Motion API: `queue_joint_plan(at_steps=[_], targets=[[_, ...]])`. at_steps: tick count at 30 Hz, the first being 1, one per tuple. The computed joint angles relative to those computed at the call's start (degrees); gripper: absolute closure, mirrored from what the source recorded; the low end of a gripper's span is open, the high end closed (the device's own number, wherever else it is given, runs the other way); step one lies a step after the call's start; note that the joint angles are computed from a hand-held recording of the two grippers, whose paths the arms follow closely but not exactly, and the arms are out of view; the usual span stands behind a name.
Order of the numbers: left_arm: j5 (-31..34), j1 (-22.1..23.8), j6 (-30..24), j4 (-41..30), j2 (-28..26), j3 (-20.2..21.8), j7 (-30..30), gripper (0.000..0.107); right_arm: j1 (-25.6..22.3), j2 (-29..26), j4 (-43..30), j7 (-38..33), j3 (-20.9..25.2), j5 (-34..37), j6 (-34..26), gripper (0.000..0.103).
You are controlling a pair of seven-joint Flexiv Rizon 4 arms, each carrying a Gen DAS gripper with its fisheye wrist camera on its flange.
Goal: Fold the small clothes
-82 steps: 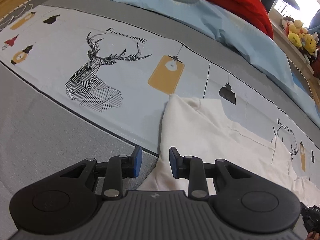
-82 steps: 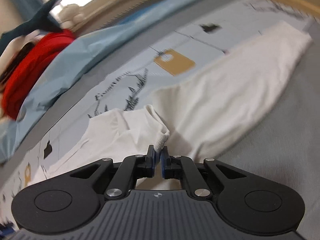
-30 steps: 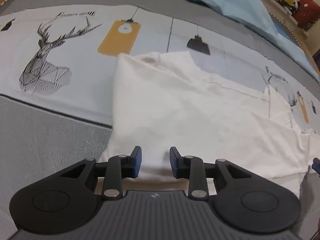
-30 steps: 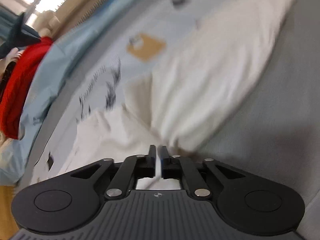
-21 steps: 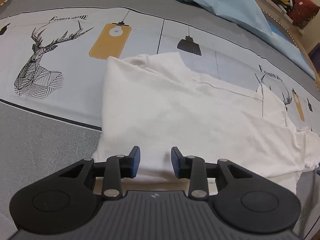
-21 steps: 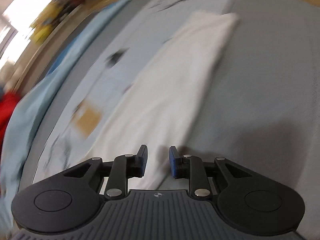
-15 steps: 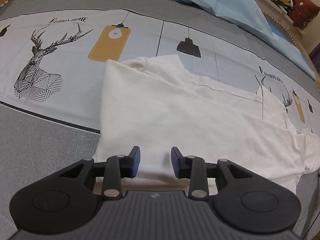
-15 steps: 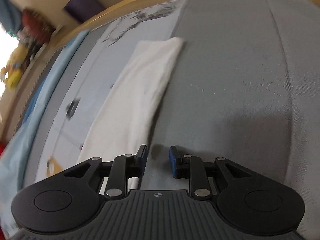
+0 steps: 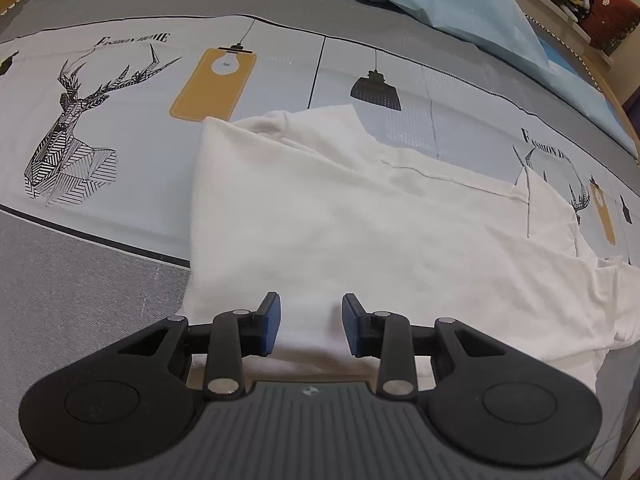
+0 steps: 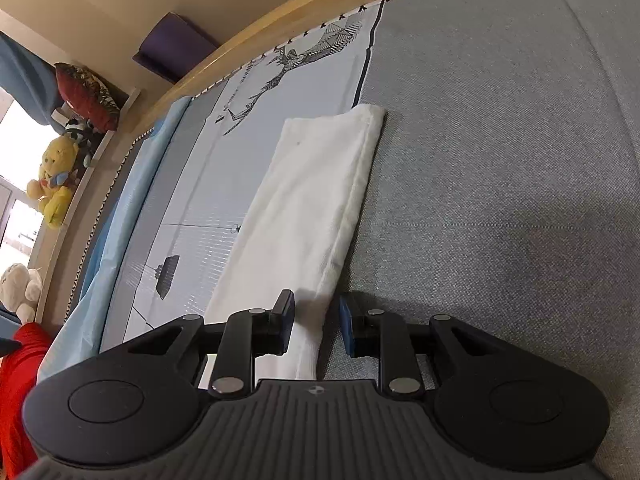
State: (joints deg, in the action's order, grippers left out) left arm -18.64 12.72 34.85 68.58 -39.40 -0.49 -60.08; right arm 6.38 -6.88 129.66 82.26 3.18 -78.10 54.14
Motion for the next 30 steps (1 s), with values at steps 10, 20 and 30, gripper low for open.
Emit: queue_joint_plan(at_steps=[10,20,30], targets=[[-1.0,0.1,-0.3,0.9,0.9,-0.4,0.5,0.069,4.5,-0.3,-4.1,-6.4,1.9,6.9,-11.4,0.097],[-3.0,1.7,-0.6,-0.1,1.6,-0.2,-1.1,0.069,17.0,-11.8,-30.3,-39.9,1.2,-2.9,-18.0,0.099],[-5.9,4.8,-3.8,-3.6,1.1,-0.7,-4.2,0.069,17.5,-39.4,-61.7,-107.9,22.7,22.7,8.7,0.096]])
